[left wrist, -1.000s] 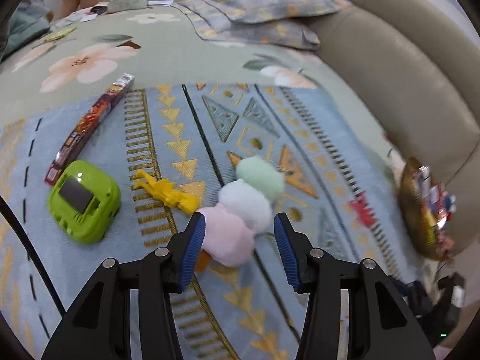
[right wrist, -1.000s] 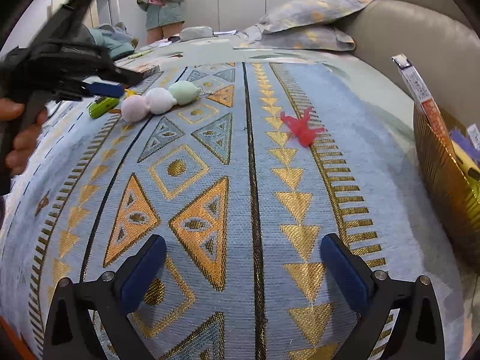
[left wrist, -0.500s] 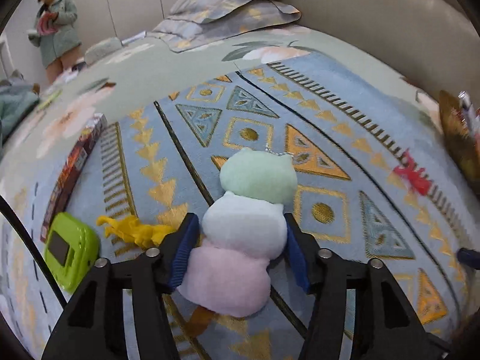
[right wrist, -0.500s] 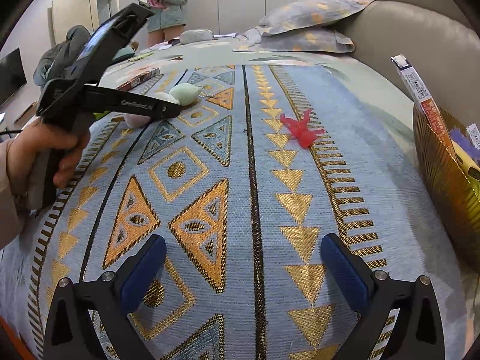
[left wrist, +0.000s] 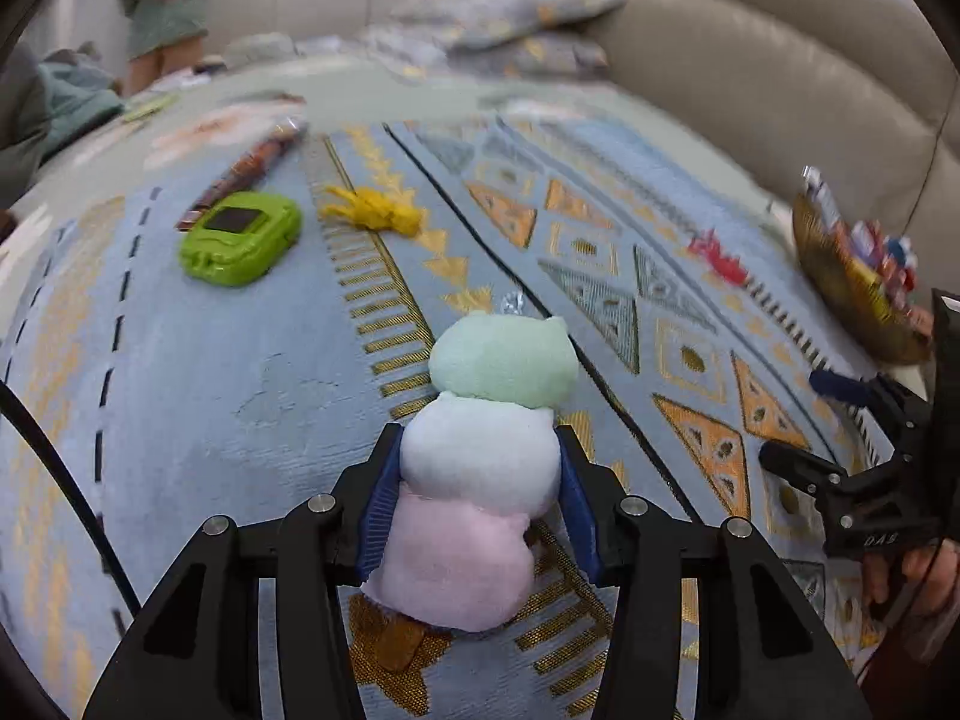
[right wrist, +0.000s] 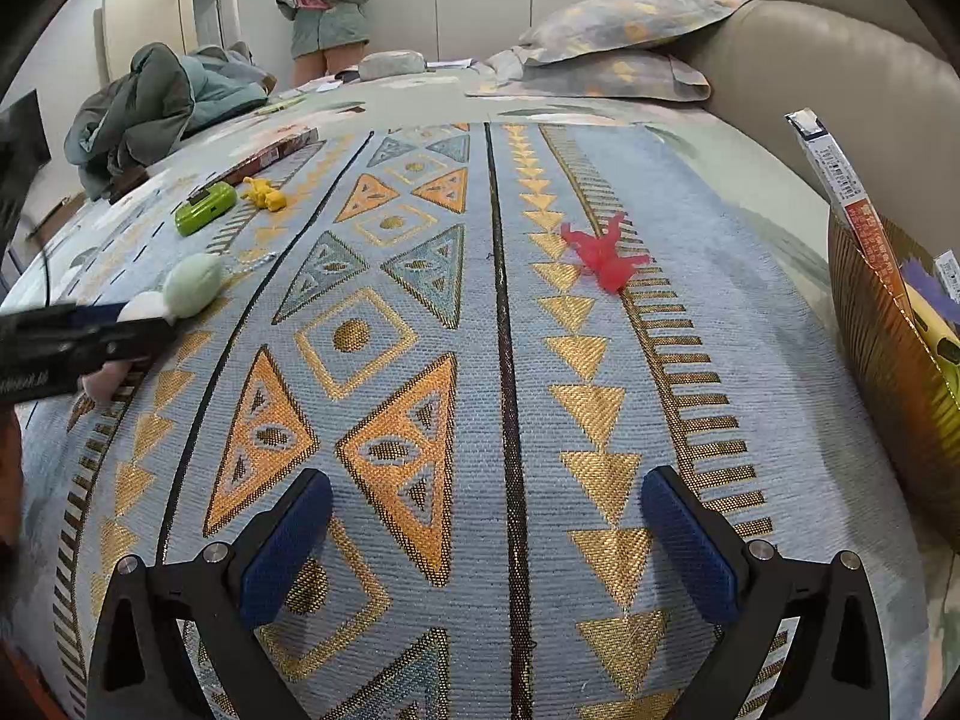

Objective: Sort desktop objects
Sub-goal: 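Hold the plush in the left gripper while the right gripper grasps the red starfish toy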

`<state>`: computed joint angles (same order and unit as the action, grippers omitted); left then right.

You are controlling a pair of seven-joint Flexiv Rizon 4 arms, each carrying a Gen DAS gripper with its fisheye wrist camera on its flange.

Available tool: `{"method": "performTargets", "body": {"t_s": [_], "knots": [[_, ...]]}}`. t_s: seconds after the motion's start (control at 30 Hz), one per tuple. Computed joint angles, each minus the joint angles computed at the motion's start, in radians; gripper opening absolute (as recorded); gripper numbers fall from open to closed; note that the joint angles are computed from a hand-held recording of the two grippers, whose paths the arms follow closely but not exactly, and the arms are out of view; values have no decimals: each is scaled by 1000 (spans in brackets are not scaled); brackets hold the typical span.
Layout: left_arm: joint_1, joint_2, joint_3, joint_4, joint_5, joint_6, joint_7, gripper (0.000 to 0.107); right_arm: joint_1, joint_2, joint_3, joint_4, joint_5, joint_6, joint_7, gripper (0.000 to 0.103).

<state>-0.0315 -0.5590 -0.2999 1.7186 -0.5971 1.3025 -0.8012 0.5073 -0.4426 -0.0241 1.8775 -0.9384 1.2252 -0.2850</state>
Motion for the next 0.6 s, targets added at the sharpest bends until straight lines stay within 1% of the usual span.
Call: {"method": "performTargets", "body": {"t_s": [0.03,0.07,0.1,0.13,0.17,0.2,0.23,0.27,0.3,0.33,0.37,0.4,0.47,0.53,0.6], "knots": [[12,-5,-16,2,28,17,-14,47,-1,7,-7,1,-1,5,20,102],[1,-14,1,-9,74,21,-48,48,5,20,-33,9,-35,17,77,97],[-38,-20,48,-24,77,14,-52,48,12,31,-57,12,-72,4,137,96],[-53,-24,67,-30,79,14,-55,48,13,35,-66,4,-96,-25,179,96],[-49,-26,61,-33,84,15,-59,48,6,31,-65,-8,-105,-48,203,96],[-35,-29,44,-32,77,16,-55,48,-13,12,-54,-35,-85,-62,194,96],[-22,-30,29,-29,69,17,-51,48,-29,-6,-38,-60,-59,-76,167,94],[-9,-30,14,-25,59,19,-47,48,-41,-34,-24,-98,-21,-104,121,86],[0,-30,1,-20,49,22,-43,48,-49,-54,-11,-128,15,-124,80,83],[10,-32,-12,-17,39,28,-37,48,-67,-83,11,-169,76,-134,21,79],[14,-33,-19,-13,33,38,-33,48,-78,-105,24,-200,124,-131,-21,77],[13,-34,-19,-9,33,51,-34,48,-79,-125,21,-230,150,-128,-49,77],[11,-35,-18,-6,37,62,-40,48,-60,-159,5,-296,177,-179,-112,77],[24,-36,-34,-3,30,65,-35,48,-61,-201,17,-368,236,-236,-201,77],[32,-37,-44,-3,23,61,-33,48,-47,-212,-4,-380,252,-238,-211,77]]}}
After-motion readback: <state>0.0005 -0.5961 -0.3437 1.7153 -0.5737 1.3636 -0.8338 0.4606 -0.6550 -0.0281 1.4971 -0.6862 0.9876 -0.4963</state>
